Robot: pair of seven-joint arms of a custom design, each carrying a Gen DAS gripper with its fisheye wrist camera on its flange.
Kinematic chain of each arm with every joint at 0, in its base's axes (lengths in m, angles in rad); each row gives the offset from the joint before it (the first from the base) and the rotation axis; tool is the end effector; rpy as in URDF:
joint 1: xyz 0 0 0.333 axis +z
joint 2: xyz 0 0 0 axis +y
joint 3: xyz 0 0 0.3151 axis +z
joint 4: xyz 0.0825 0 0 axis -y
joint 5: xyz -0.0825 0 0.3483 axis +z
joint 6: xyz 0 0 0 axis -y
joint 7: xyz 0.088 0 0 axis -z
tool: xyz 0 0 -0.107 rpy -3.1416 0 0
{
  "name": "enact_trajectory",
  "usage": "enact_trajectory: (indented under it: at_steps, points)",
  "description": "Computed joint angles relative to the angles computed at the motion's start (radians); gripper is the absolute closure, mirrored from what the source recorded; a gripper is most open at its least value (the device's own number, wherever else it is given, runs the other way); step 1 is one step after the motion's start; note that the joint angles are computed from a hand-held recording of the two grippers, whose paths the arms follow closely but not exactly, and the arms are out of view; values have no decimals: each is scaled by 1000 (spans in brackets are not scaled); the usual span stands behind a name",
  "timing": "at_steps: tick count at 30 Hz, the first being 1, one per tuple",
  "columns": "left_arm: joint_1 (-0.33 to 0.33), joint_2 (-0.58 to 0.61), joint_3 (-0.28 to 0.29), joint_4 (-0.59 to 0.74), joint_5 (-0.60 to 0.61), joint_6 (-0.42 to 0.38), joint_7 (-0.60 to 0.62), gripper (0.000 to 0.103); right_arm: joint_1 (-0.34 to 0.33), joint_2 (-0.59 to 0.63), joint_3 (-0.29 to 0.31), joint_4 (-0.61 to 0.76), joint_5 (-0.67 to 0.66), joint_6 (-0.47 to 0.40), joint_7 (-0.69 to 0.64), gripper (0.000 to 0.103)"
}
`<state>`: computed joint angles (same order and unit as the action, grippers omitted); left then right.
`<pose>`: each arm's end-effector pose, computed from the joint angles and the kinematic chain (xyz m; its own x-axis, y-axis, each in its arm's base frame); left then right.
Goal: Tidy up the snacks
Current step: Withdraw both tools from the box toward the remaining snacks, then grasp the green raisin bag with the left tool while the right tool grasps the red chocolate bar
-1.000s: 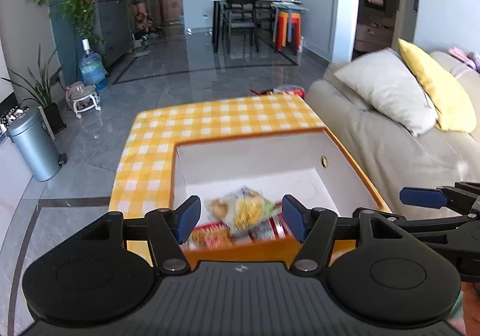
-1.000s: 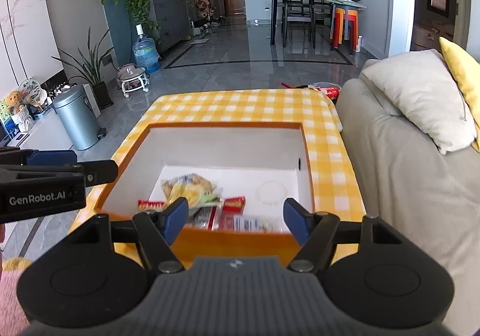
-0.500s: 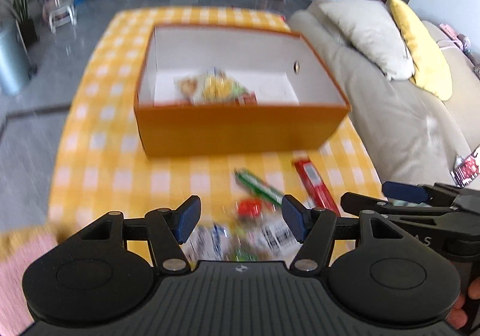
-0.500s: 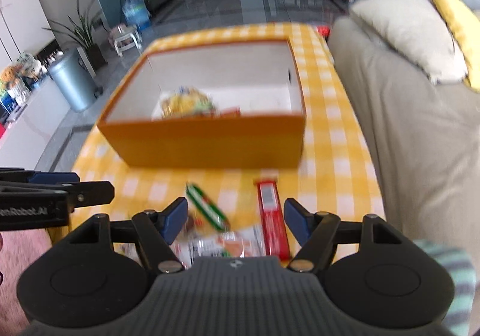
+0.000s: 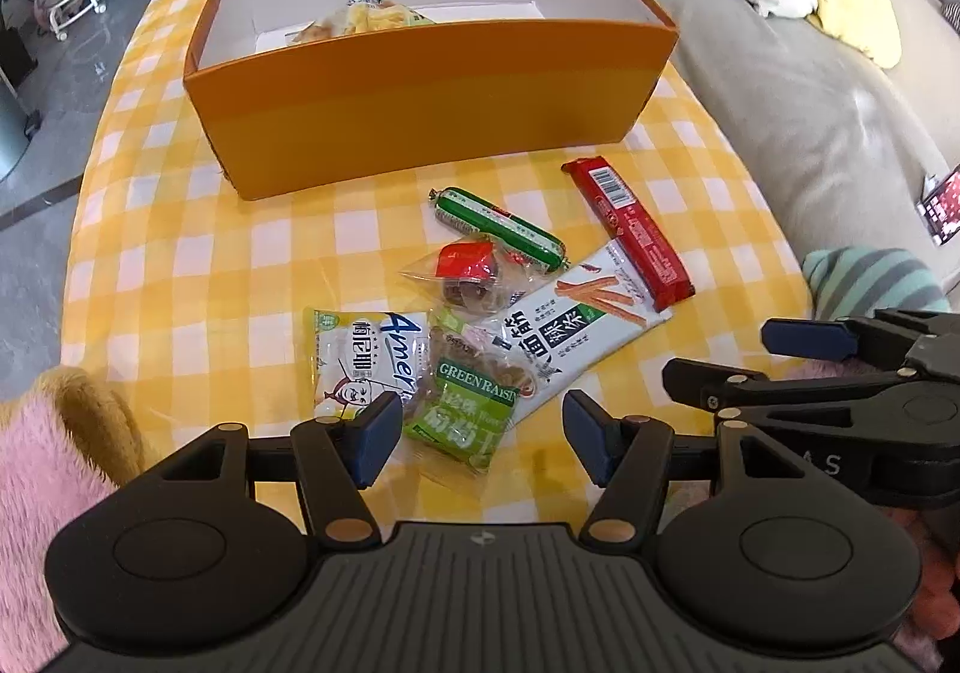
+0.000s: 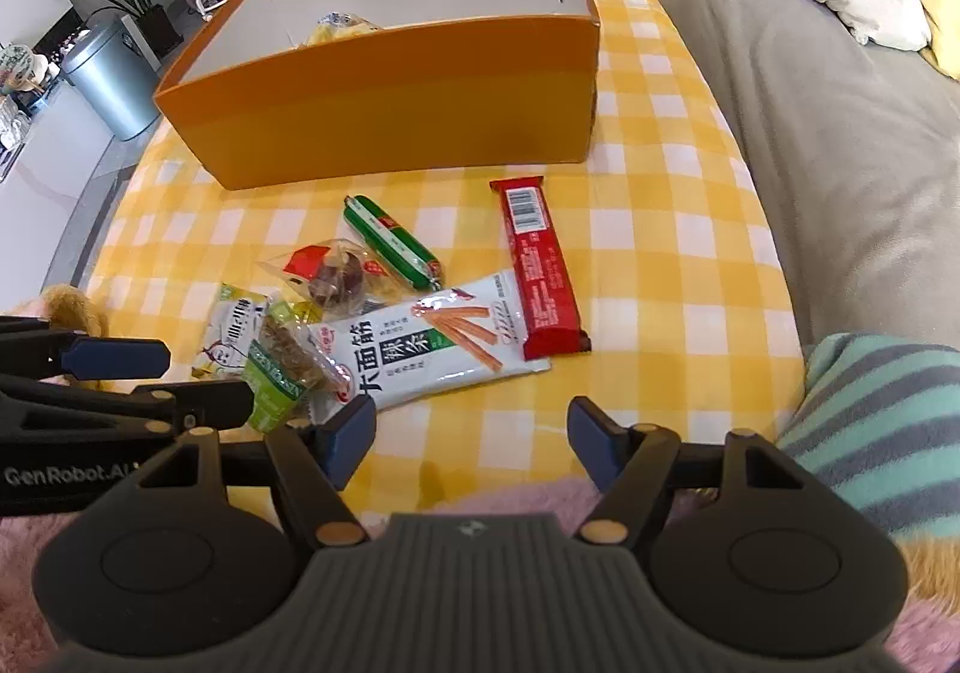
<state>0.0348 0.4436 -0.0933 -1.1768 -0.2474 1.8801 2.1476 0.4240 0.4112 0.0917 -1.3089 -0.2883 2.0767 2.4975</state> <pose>0.6727 -0.0423 0.5705 -0.5582 -0.8233 0.1032 -0.7924 0.4920 -0.3606 0.6034 0.3102 0.5515 -0.2985 -0.9467 -0.1207 -0.8591 0.3216 -0.3982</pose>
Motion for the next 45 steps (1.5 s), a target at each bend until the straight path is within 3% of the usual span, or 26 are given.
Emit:
enact_trajectory:
  at_steps: [7,9,12,21,26,31,38,45]
  points:
    - [-26,29,-1,8,53,7,62,30,-2,-14,-17,-34,-16,17,66,35]
    - [-34,21,-1,-23,63,40,82,30,11,2,-25,-4,-64,-18,64,35]
    - [-50,0,2,-88,87,116,111,30,-5,6,-16,-9,-44,-1,49,36]
    - [-77,-1,13,-136,144,169,135,32,-4,58,-21,54,-54,-28,5,36]
    - [-80,14,15,-125,149,158,128,54,-8,77,-24,72,-41,-32,-11,36]
    - [-67,26,11,-105,115,157,121,63,-4,91,-33,89,-51,-39,-14,36]
    - [-55,78,9,-24,70,171,52,67,16,159,-52,184,-108,-81,-106,36]
    - [-27,165,-7,140,3,112,-44,67,-24,165,-51,153,-74,17,-140,38]
